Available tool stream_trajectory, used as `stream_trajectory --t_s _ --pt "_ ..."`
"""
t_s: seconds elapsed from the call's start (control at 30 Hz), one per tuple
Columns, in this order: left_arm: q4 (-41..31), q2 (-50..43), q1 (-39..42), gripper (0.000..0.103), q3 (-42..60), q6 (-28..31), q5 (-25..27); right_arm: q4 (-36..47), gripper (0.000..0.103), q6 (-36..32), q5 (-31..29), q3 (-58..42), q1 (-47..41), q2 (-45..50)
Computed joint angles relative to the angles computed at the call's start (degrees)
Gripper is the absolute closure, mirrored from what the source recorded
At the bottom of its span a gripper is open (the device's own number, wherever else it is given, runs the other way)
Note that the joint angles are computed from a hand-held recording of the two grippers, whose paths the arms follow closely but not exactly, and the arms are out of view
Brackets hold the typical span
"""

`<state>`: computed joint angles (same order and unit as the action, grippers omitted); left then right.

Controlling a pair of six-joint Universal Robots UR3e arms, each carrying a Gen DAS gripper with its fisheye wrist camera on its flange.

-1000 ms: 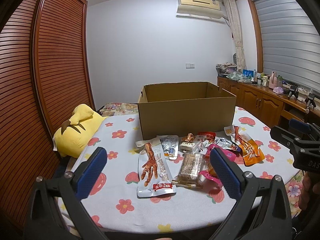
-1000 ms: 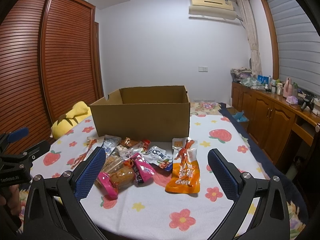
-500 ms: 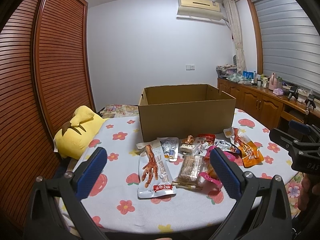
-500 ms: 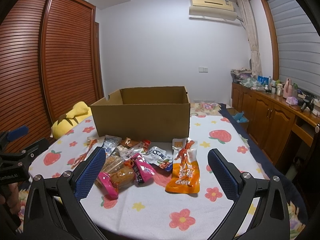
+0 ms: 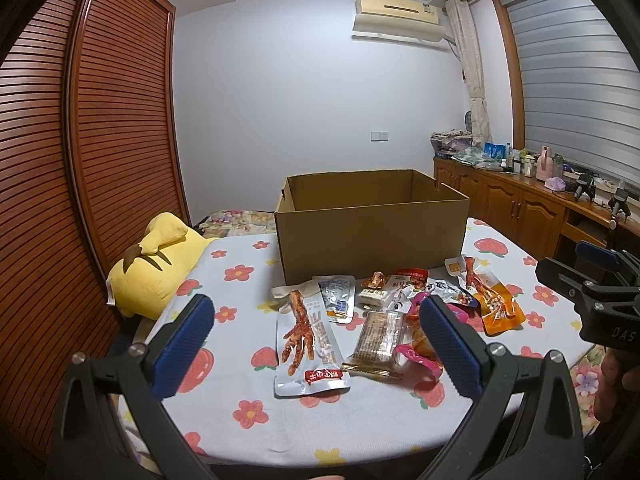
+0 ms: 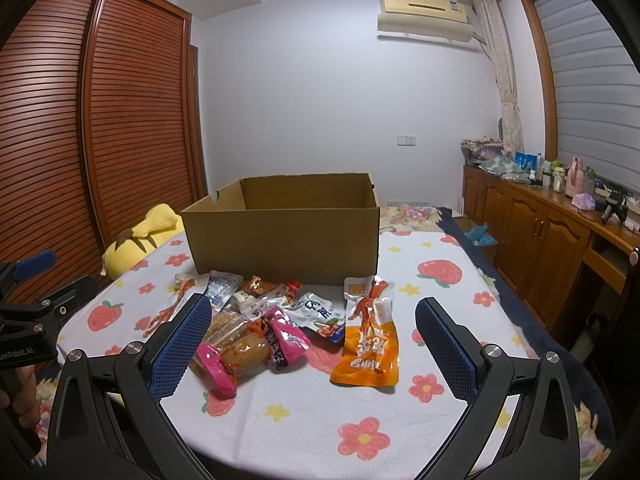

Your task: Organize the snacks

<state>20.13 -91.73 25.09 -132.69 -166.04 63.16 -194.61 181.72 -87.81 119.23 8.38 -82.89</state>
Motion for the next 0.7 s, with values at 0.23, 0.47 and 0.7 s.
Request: stream_trajectory --t_s 0.23,0.47,0.7 --pt "0.0 0.0 0.0 0.0 0.0 0.1 -0.1 -0.4 0.0 -0.1 0.1 0.2 -0.1 0.2" --pt "-0.6 0.0 -0.1 0.0 -0.2 0.5 -0.1 1.0 0.0 -0.3 0.4 0.2 -0.4 -1.0" --pt "0.6 -5.3 -1.0 0.0 1.7 0.8 1.2 2.0 0.0 -0.2 0.1 -0.8 -0.3 0.0"
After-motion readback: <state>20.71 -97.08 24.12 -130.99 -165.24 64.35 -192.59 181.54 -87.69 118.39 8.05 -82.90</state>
